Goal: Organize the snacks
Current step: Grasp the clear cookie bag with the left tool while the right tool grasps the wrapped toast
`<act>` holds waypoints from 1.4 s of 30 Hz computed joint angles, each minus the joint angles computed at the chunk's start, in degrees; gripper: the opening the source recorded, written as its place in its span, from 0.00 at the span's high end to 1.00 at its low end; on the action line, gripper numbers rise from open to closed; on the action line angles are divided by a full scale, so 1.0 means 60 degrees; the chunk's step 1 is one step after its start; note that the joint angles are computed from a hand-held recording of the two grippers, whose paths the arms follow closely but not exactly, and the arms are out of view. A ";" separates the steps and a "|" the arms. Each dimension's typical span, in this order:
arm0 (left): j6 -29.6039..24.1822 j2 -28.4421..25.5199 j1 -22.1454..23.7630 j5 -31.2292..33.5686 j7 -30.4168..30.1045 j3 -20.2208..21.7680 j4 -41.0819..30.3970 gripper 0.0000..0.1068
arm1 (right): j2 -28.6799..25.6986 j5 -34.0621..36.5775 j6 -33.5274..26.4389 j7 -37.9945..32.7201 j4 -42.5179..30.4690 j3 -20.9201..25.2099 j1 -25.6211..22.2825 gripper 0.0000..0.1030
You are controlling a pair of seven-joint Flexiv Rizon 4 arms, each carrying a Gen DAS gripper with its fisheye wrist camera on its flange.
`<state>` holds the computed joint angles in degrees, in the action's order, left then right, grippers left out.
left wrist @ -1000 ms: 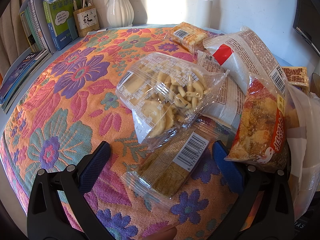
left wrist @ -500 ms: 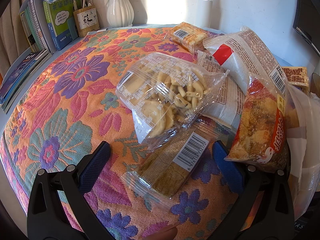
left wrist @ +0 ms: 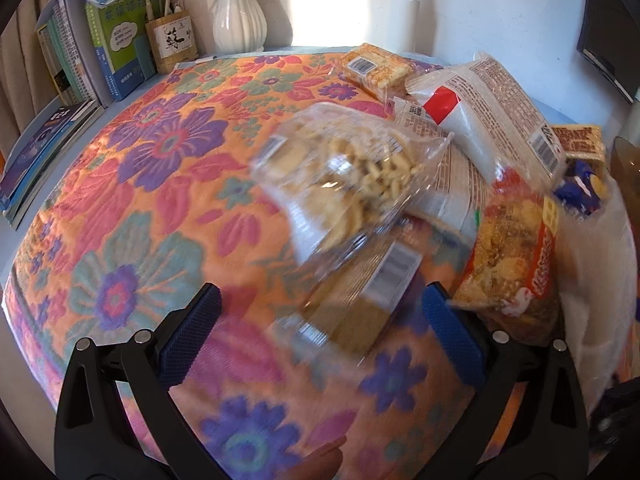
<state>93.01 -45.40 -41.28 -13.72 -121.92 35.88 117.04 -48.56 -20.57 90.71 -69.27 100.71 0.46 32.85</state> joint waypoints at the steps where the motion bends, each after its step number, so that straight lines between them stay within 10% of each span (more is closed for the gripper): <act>1: 0.0141 0.0197 0.0024 0.0071 0.0028 -0.0031 0.0280 0.06 | 0.0158 0.0011 -0.0380 -0.0492 0.0058 0.0432 -0.0359 0.05; 12: 0.2384 0.1329 0.1631 -0.0603 0.0317 -0.1426 0.1259 0.06 | 0.1284 -0.0086 0.2503 -0.2044 0.2091 0.1826 -0.2146 0.05; 19: 0.1664 0.0758 0.2549 -0.1318 0.1311 -0.2390 -0.0033 0.06 | 0.0885 -0.0451 0.1545 -0.1792 0.1358 0.3140 -0.2964 0.05; 26: 0.1215 0.0267 0.2561 -0.1861 0.1450 -0.2386 -0.0630 0.07 | 0.0980 -0.0073 0.1742 -0.1938 0.1176 0.1477 -0.1104 0.05; 30: 0.0629 0.0059 0.2257 -0.1724 0.1627 -0.1885 -0.0913 0.31 | 0.0875 0.0829 0.2215 -0.1211 0.0542 -0.0342 0.0245 0.05; 32: 0.1201 0.0336 0.2946 -0.1396 0.1627 -0.2649 -0.0630 0.36 | 0.0603 0.1353 0.1682 -0.1087 -0.0217 -0.0870 0.0542 0.05; 37: 0.2481 0.0860 0.3831 -0.1338 0.1863 -0.3862 0.0191 0.39 | -0.0590 0.0686 -0.2227 -0.0803 -0.3389 0.1382 -0.1343 0.05; 42: 0.3147 0.1347 0.3916 -0.1763 0.2218 -0.4308 0.0803 0.39 | -0.1600 0.0650 -0.4383 -0.1548 -0.5465 0.1629 -0.1415 0.05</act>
<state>111.89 -37.32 -17.78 -24.29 -108.61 10.03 121.86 -58.16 -16.67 64.41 -78.56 67.92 10.24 24.36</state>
